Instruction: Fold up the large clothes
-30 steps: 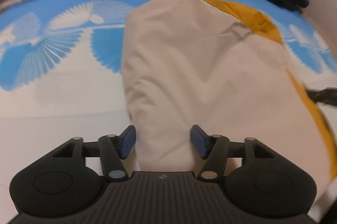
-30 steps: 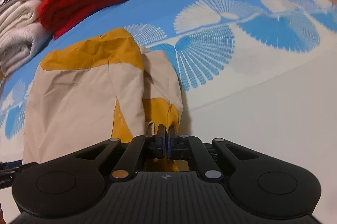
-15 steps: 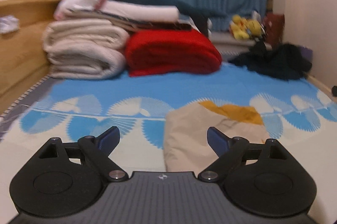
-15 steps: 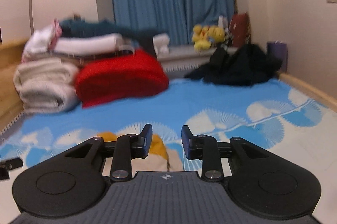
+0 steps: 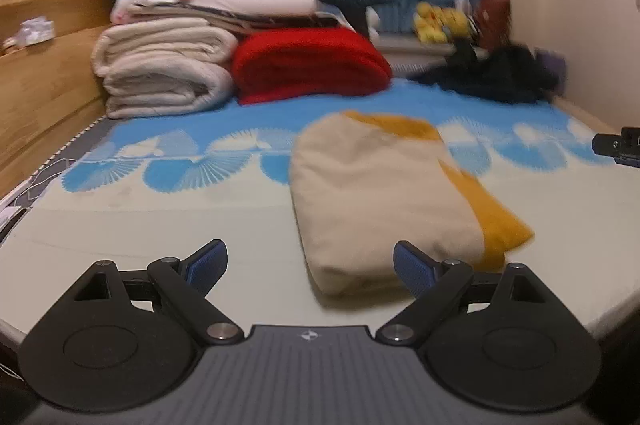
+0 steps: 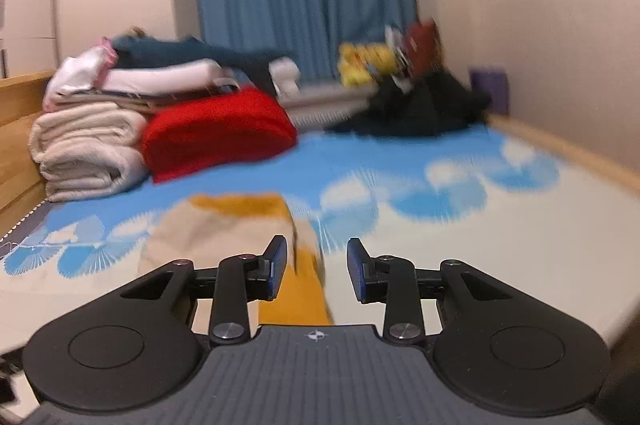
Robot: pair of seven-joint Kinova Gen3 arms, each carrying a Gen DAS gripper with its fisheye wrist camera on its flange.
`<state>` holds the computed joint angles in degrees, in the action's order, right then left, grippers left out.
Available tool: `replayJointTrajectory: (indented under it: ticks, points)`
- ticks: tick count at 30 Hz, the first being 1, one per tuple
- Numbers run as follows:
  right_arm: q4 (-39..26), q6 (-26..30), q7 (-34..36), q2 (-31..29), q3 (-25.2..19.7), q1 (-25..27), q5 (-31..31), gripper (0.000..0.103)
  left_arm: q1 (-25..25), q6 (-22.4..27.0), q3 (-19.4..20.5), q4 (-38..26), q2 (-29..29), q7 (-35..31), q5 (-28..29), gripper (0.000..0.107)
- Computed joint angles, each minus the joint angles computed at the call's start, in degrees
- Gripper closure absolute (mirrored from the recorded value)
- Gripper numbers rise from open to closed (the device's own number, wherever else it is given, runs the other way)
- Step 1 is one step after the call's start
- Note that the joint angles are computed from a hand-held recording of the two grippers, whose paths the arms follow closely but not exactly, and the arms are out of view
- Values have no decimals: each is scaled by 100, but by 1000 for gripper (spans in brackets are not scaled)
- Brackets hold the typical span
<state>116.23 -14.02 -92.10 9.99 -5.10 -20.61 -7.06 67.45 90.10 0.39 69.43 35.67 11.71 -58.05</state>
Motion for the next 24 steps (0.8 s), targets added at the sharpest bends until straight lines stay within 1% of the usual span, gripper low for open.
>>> replayJointTrajectory:
  ticks: [1,2,3,4,5,8,11,13,14,18,20,22,24]
  points:
    - [2,134,-90,-1,-117,132,124,69,43,-86,-81,53,-30,41,19,14]
    - [30,175,-92,9,-147,158,236,68,74,-244,-183,181,-79,176,50,14]
    - [87,122,-1,19,-84,78,265,68,44,-330,-179,266,-130,326,74,14]
    - [125,96,127,38,6,-12,267,67,-47,-323,-111,290,-136,425,99,14]
    - [97,162,166,79,1,-19,332,67,-157,-238,8,259,-125,479,113,14]
    - [4,354,-90,145,-391,352,722,65,-324,-184,29,156,-91,515,308,14]
    - [9,351,60,178,-251,209,674,64,-446,-263,28,20,-1,442,414,14]
    - [-108,537,-164,232,-461,439,910,63,-475,-309,-7,-62,67,365,432,14]
    - [-157,612,-210,256,-485,469,975,63,-477,-358,-28,-78,87,381,443,14]
    - [-287,853,-82,341,-227,224,875,63,-504,-537,-97,-70,115,490,497,14]
    - [-348,958,-96,380,-303,292,877,63,-504,-543,-123,-105,157,445,504,14]
    - [-381,1006,-77,403,-270,258,860,63,-505,-576,-142,-102,175,403,506,14]
    - [-406,1035,-88,428,-457,436,914,63,-514,-610,-154,-102,184,383,528,14]
